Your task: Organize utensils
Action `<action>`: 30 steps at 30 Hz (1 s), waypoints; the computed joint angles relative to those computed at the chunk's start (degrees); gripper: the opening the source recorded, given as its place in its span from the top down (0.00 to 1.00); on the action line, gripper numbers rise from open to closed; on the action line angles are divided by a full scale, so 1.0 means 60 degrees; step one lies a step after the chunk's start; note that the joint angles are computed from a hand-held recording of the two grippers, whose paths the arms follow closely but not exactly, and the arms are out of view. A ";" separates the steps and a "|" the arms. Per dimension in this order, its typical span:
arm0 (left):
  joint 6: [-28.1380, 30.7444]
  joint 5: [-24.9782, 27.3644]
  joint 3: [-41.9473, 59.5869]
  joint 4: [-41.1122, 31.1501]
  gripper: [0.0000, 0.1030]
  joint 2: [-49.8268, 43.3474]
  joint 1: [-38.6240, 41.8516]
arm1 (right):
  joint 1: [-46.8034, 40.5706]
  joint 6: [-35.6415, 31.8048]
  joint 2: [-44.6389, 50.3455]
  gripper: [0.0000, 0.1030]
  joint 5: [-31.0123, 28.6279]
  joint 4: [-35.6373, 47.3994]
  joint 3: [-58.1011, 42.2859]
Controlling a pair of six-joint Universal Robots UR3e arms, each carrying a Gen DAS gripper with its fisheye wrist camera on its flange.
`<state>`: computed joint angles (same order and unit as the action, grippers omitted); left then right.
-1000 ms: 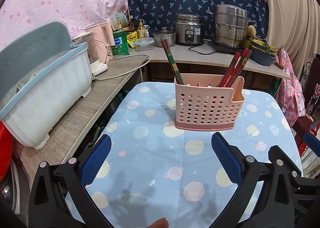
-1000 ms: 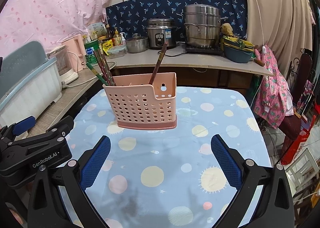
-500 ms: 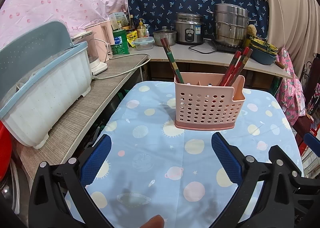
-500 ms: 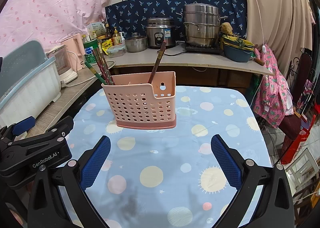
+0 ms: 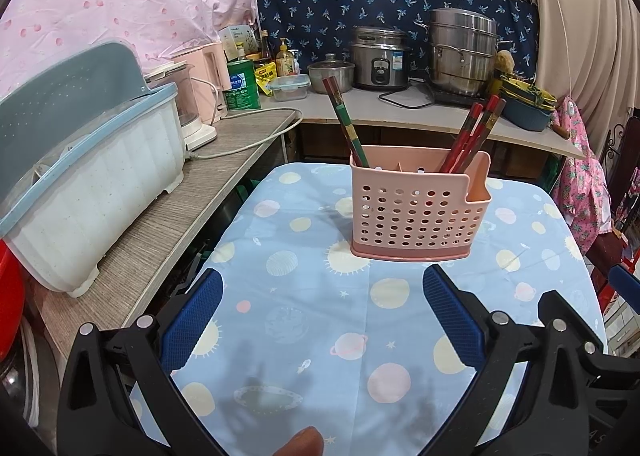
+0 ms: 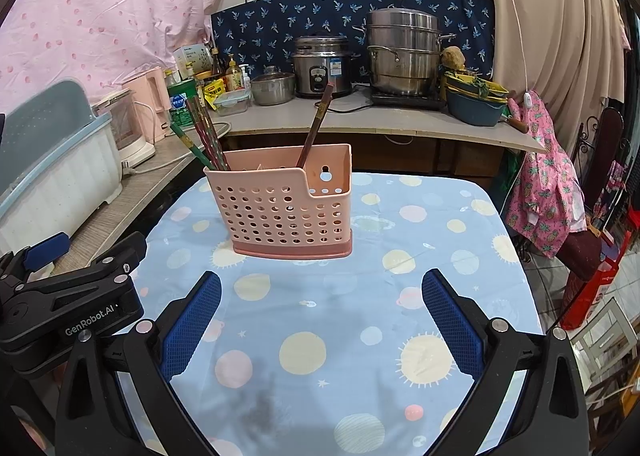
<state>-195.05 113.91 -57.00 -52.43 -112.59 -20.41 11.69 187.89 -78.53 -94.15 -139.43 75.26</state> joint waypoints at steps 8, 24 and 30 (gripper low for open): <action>0.0001 0.0037 0.0010 0.0010 0.07 -0.0014 -0.0016 | -0.0047 -0.0034 -0.0035 0.06 0.0029 -0.0072 0.0103; 0.0033 0.0073 -0.0001 0.0143 0.07 -0.0141 0.0023 | -0.0047 -0.0051 -0.0013 0.06 0.0026 -0.0067 0.0091; 0.0039 0.0365 0.0224 0.0124 0.07 -0.0350 -0.0096 | -0.0104 -0.0142 0.0008 0.05 0.0056 -0.0077 0.0086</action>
